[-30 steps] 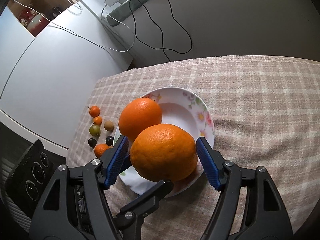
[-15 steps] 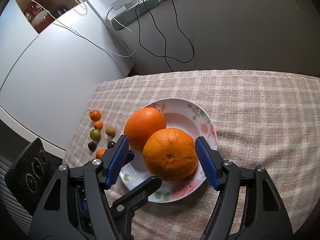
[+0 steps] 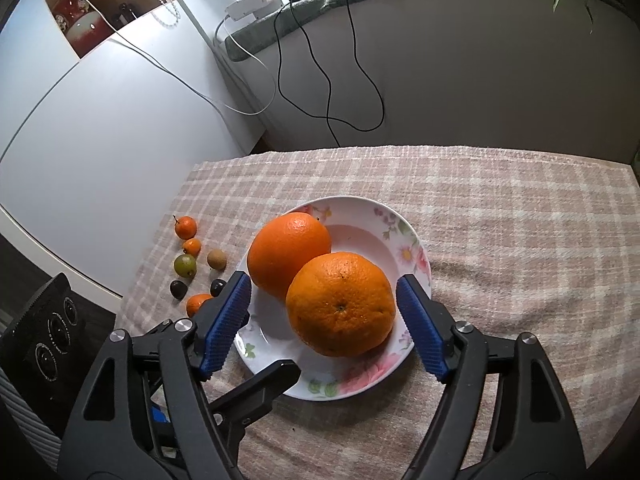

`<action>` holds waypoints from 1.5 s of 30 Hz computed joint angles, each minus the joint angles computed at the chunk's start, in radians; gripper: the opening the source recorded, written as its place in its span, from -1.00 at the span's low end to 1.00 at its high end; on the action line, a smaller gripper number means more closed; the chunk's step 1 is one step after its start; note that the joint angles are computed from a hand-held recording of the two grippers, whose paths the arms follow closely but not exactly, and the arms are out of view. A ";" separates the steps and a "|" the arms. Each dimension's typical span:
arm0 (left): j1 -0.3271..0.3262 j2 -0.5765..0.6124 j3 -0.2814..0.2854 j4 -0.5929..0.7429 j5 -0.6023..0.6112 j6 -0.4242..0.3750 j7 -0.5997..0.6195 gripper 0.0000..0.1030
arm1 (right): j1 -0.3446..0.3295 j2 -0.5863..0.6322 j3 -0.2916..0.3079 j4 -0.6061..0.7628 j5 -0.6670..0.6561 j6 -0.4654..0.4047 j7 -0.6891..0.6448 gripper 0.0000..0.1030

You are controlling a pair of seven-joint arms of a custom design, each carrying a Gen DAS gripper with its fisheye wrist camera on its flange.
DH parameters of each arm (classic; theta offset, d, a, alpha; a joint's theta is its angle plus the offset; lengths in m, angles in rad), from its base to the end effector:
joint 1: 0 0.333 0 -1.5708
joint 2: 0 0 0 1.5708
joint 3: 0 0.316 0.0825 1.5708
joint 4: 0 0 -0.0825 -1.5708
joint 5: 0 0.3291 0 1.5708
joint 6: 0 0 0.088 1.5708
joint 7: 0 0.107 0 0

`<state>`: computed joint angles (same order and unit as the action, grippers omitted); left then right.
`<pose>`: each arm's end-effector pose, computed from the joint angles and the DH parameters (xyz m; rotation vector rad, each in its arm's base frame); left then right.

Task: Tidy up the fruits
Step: 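Open the right tool and withdraw it from the plate, then move the left tool to the dark plum while the right tool approaches a tangerine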

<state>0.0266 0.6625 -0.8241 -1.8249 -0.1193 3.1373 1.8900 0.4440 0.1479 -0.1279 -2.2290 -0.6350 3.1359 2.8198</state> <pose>0.5373 -0.3806 0.3915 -1.2080 2.5017 -1.3764 0.4969 0.2196 0.4238 -1.4369 1.9290 -0.3278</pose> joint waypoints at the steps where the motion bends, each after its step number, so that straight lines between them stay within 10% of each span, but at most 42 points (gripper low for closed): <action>1: 0.009 0.000 -0.008 -0.005 0.001 0.003 0.003 0.17 | 0.007 -0.001 -0.008 0.001 -0.011 -0.001 0.012 0.51; 14: 0.193 -0.023 -0.112 -0.133 0.066 0.074 -0.030 0.17 | 0.106 -0.016 -0.098 0.089 -0.624 -0.085 0.577 0.51; 29: 0.460 -0.032 -0.174 -0.266 0.251 0.145 -0.170 0.17 | 0.078 0.061 0.156 0.224 -0.746 -0.306 0.542 0.51; 40: 0.548 0.030 -0.185 -0.253 0.345 0.115 -0.228 0.04 | 0.140 0.206 0.158 0.355 -0.672 -0.320 0.419 0.49; 45: 0.556 0.069 -0.192 -0.222 0.339 0.082 -0.206 -0.09 | 0.158 0.270 0.150 0.417 -0.526 -0.324 0.229 0.14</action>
<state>0.5826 0.7318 -1.0162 -2.0468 0.2197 3.2194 1.6840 0.6016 0.4180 0.0217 -1.8115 -1.1608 2.8118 3.0491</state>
